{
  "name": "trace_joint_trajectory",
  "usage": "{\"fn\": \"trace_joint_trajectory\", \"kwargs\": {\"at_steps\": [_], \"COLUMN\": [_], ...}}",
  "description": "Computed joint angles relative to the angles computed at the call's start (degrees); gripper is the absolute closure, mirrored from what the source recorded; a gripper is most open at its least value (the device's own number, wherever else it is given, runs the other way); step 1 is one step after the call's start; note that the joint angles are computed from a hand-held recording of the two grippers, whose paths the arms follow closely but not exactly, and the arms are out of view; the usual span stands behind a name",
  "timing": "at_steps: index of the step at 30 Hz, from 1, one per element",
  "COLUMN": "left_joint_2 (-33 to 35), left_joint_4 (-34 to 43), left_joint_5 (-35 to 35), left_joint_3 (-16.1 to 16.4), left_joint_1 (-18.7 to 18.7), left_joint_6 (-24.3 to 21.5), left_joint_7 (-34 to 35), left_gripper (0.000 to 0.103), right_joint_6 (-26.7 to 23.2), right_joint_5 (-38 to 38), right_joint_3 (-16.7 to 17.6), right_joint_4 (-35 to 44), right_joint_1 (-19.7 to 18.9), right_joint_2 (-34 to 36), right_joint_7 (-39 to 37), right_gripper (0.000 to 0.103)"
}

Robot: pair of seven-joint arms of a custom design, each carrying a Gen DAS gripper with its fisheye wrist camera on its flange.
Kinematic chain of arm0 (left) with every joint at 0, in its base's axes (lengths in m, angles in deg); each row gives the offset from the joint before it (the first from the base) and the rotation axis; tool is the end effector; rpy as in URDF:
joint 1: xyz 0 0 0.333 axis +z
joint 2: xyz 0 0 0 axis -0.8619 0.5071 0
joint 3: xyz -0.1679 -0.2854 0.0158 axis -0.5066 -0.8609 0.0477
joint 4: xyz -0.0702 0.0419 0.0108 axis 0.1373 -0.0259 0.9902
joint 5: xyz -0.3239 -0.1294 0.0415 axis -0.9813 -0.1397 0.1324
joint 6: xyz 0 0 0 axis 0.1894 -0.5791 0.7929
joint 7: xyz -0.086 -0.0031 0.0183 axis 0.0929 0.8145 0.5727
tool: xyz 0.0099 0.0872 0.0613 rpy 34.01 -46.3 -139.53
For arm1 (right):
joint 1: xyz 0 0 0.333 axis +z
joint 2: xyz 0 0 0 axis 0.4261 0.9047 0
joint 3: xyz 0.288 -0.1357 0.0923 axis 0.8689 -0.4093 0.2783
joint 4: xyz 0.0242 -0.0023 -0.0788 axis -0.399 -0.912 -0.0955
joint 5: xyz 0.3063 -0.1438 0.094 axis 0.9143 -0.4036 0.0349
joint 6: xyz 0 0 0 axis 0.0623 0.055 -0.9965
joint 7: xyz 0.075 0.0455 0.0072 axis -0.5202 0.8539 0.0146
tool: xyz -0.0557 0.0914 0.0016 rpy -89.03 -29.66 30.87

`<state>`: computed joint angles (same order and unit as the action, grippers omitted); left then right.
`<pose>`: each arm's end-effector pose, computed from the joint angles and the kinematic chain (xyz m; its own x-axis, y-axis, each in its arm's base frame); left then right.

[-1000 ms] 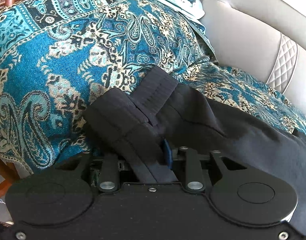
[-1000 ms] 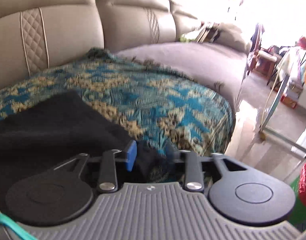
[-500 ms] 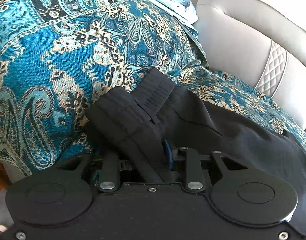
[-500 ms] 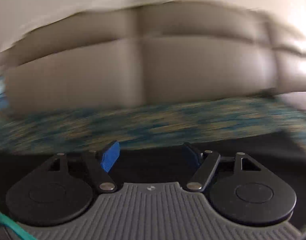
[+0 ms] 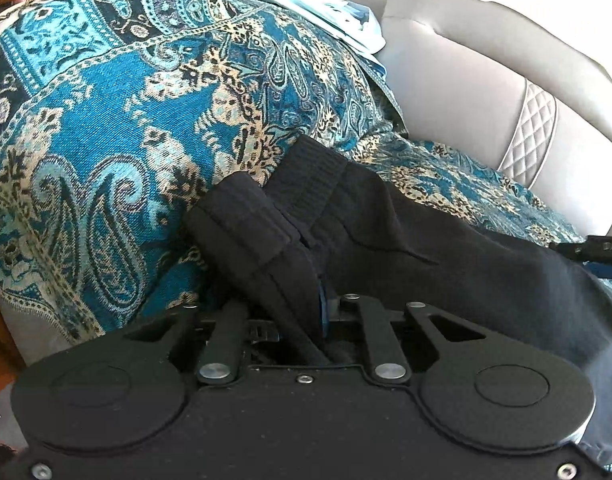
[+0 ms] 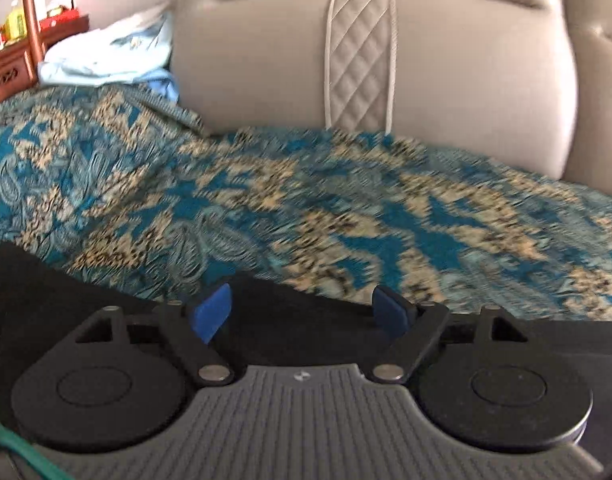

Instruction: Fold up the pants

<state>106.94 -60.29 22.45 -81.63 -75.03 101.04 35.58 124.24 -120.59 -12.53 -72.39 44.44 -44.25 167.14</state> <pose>0.6210 -0.1438 0.4563 -0.0375 -0.9685 0.2460 -0.6395 -0.1659 -0.7506 0.6857 0.1947 0.4802 -0.1652 -0.9815 -0.0973 -0.6515 0.1827 -0.7363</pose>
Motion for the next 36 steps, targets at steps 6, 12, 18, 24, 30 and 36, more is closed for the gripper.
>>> {"fn": "trace_joint_trajectory", "kwargs": {"at_steps": [6, 12, 18, 24, 30, 36], "left_joint_2": [0.05, 0.52, 1.81, 1.47, 0.85, 1.03], "left_joint_4": [0.06, 0.83, 1.66, 1.01, 0.17, 1.33], "left_joint_5": [-0.46, -0.71, 1.31, 2.69, 1.7, 1.72], "left_joint_3": [-0.73, 0.4, 10.58, 11.73, 9.51, 7.56], "left_joint_1": [0.63, -0.32, -9.46, -10.41, -8.56, -6.79], "left_joint_6": [-0.13, -0.39, 0.92, 0.97, 1.18, -0.39], "left_joint_7": [0.02, -1.88, -5.87, -6.12, -5.53, -6.6], "left_gripper": [0.089, 0.089, 0.089, 0.089, 0.088, 0.088], "right_joint_6": [1.49, -0.03, 1.18, 2.19, 0.92, -5.18], "right_joint_5": [8.24, 9.97, -3.37, -1.34, 9.77, 11.92], "right_joint_3": [6.75, 5.13, -8.04, -2.95, 9.48, 6.9], "right_joint_4": [0.89, 2.47, 5.52, 8.55, 0.22, 3.3], "right_joint_1": [-4.23, -2.41, 6.26, 0.66, -7.32, -4.15], "right_joint_2": [0.78, 1.54, 3.98, 5.22, -1.31, 0.59], "right_joint_7": [-10.72, -15.58, 1.61, 3.17, -15.28, -19.79], "right_gripper": [0.052, 0.084, 0.101, 0.092, 0.039, 0.03]}}
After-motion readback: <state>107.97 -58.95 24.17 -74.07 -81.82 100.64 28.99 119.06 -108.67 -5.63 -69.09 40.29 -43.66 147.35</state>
